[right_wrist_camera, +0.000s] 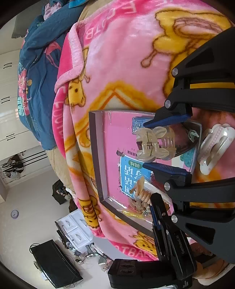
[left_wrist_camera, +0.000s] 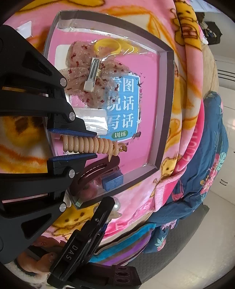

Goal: Organize jewelry
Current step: 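Carry the claw clip and spiral hair tie into the grey box and open both tools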

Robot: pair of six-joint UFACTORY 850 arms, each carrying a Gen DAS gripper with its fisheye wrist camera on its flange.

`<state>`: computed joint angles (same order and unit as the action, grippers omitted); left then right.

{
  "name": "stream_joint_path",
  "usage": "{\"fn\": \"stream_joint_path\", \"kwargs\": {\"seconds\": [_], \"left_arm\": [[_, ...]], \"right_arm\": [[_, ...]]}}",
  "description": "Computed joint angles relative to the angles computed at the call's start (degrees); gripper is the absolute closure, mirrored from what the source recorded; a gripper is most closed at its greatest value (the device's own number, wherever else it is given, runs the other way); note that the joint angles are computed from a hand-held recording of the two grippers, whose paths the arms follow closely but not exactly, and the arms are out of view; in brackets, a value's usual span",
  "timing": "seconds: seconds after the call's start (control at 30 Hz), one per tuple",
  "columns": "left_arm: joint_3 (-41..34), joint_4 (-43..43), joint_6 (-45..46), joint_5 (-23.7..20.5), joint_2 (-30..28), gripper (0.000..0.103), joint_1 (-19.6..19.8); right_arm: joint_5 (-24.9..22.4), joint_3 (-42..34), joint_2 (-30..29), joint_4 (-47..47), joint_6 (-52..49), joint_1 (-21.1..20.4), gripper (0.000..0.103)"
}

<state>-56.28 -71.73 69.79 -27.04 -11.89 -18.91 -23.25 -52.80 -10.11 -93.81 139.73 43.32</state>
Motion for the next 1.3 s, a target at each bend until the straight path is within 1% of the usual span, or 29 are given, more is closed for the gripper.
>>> {"fn": "stream_joint_path", "kwargs": {"seconds": [0.47, 0.57, 0.73, 0.93, 1.03, 1.1, 1.17, 1.2, 1.3], "left_arm": [[0.12, 0.79, -0.66, 0.53, 0.34, 0.093, -0.16], [0.25, 1.09, -0.83, 0.83, 0.67, 0.093, -0.18], [0.59, 1.22, -1.26, 0.93, 1.35, 0.093, 0.10], [1.42, 1.38, -1.69, 1.16, 2.95, 0.093, 0.49], [1.92, 1.80, -2.19, 1.25, 4.12, 0.093, 0.52], [2.44, 2.13, -2.50, 1.59, 5.21, 0.091, 0.50], [2.89, 2.16, -2.52, 1.55, 6.16, 0.085, 0.64], [3.14, 2.16, -2.52, 1.61, 6.66, 0.084, 0.73], [4.12, 1.83, -2.17, 1.65, 8.52, 0.082, 1.03]], "right_arm": [[1.30, 0.36, -0.55, -0.38, 0.94, -0.85, 0.065], [1.93, 0.65, -0.29, -0.73, 1.66, -1.00, 0.063], [1.36, 1.08, 0.75, -1.74, 2.92, -0.63, 0.061], [-1.11, 2.47, 3.52, -1.79, 3.74, 0.87, 0.053], [-2.68, 3.24, 5.14, -1.31, 3.60, 2.00, 0.044], [-4.37, 3.94, 6.40, -0.76, 3.36, 3.12, 0.035], [-5.51, 4.28, 7.29, -0.15, 2.95, 3.91, 0.030], [-6.17, 4.44, 7.73, 0.19, 2.77, 4.36, 0.026], [-7.99, 5.22, 9.35, 0.33, 3.01, 5.59, 0.022]]}}
